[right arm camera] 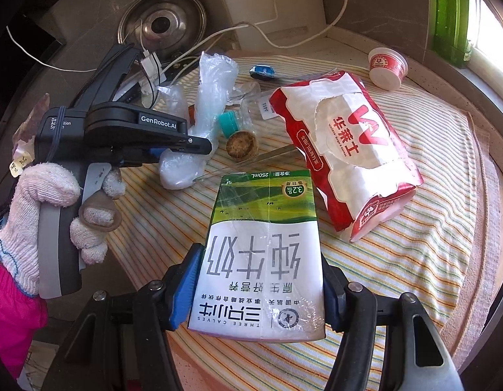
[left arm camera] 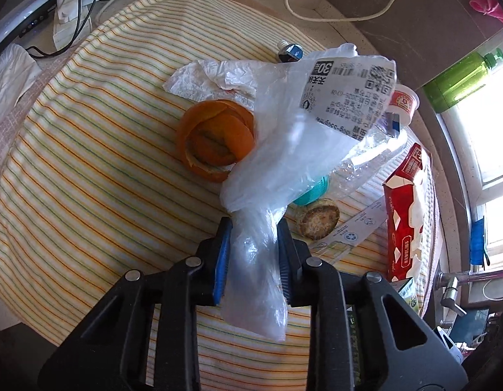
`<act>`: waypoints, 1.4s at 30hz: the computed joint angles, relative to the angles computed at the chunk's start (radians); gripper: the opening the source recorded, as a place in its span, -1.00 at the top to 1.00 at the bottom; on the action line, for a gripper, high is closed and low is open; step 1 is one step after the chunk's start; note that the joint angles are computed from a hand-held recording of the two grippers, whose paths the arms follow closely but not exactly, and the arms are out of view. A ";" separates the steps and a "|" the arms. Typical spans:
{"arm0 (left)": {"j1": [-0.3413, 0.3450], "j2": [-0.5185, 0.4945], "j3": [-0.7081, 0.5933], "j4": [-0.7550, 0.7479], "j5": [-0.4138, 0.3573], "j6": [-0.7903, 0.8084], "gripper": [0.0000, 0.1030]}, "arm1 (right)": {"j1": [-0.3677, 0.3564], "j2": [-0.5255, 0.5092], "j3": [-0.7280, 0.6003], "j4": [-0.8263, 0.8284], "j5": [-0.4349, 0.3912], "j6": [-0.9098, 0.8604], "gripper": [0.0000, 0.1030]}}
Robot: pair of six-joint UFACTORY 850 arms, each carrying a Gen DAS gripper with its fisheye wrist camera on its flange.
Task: Collect trash
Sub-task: 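Lift the plastic bag and milk carton and carry both down toward the blue wastebasket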
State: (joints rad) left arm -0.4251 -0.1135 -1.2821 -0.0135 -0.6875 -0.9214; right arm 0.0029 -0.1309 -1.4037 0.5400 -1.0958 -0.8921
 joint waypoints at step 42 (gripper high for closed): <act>-0.192 0.762 0.553 0.132 -0.203 -0.254 0.54 | 0.138 0.361 0.316 0.062 -0.049 0.098 -0.26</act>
